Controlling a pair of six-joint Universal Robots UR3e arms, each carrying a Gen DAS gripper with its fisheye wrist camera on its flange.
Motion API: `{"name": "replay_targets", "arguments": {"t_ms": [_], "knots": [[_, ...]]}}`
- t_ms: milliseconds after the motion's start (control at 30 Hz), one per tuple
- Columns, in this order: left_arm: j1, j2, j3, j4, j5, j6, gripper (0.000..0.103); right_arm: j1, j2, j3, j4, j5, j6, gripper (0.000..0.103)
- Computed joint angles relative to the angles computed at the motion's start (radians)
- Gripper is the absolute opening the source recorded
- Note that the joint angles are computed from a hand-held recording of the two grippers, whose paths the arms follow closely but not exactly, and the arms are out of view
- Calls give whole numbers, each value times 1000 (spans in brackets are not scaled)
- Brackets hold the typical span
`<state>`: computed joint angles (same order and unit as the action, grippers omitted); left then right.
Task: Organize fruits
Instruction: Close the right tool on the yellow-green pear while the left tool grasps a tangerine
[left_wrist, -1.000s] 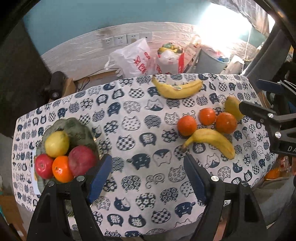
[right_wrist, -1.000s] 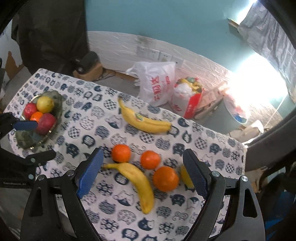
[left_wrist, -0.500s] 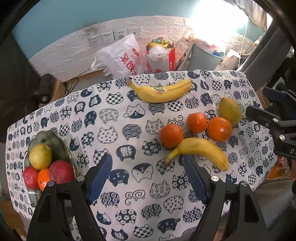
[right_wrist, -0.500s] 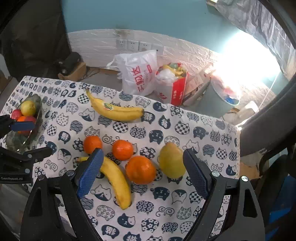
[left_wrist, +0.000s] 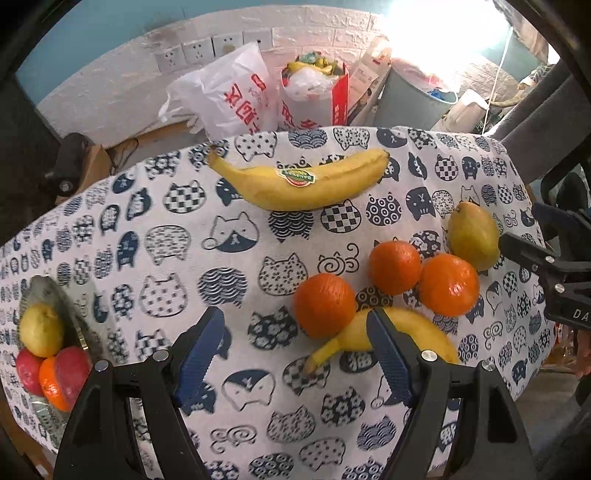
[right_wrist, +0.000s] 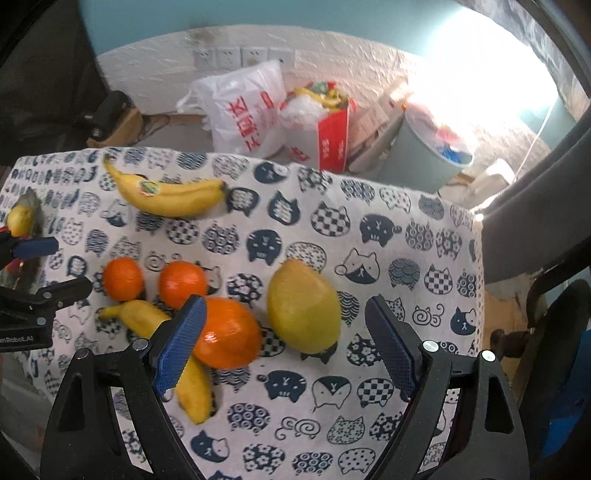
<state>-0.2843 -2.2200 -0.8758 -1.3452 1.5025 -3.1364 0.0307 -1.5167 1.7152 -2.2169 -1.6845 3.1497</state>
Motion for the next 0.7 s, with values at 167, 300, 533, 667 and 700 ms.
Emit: {"name": "replay_targets", "arguments": {"t_ms": [167, 300, 533, 667, 700], "knots": [[-13, -99, 104, -46, 0, -16, 81, -61, 31, 35, -23, 45, -4, 87], [-23, -157, 168, -73, 10, -21, 81, -90, 53, 44, -28, 68, -6, 87], [-25, -192, 166, -51, -9, -8, 80, -115, 87, 45, -35, 91, -7, 87], [-12, -209, 183, -70, -61, 15, 54, -118, 108, 36, -40, 88, -5, 87], [-8, -209, 182, -73, -75, 20, 49, -118, 113, 34, -40, 87, -4, 87]]}}
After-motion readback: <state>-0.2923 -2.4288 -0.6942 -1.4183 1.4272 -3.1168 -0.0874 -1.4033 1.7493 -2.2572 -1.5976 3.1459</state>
